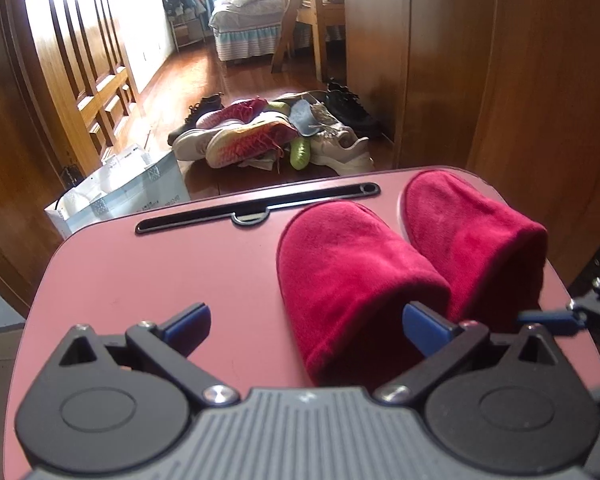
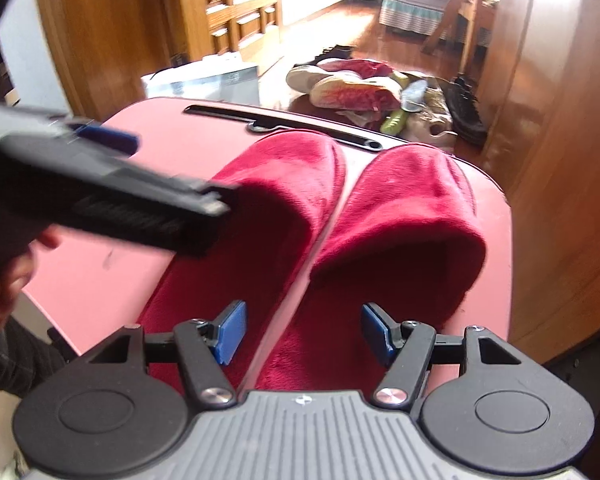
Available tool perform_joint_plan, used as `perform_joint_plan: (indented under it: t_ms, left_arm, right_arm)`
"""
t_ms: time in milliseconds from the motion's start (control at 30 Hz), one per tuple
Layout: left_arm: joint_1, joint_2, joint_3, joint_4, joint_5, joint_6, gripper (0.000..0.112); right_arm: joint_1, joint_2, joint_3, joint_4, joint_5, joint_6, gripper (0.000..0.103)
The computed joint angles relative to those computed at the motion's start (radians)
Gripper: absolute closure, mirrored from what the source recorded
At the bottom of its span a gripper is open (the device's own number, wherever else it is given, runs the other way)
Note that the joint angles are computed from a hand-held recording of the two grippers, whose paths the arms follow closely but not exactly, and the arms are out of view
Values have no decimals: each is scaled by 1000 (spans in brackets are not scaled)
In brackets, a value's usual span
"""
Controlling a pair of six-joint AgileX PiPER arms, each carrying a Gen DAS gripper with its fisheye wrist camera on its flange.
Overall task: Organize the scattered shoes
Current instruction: 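Straighten the slipper pair with the right gripper beside the left gripper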
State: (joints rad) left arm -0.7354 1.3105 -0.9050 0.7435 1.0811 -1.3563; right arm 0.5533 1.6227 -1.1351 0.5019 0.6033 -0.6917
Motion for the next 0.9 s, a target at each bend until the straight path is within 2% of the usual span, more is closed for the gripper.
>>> perform_joint_plan:
  t_ms: [100,267,300,667,900]
  left_arm:
    - [-40,-19,14,-25,20,-23,9]
    - [-25,-37,36,-42,-13,-6,9]
    - [-31,-45,39,-27,-1,-3,9]
    - [27,-156,126,-108,-83,113,9]
    - [-9,-118,141,-108,-97,164,9]
  right_arm:
    - [5,7,2,2,-23,9,40]
    - [38,24,5,-39,-68,23,40]
    - [38,29,-2,-34,-67,22,40]
    - [11,72,-56,-18,-33,87,41]
    - [36,93,-73,-59,-73,186,40]
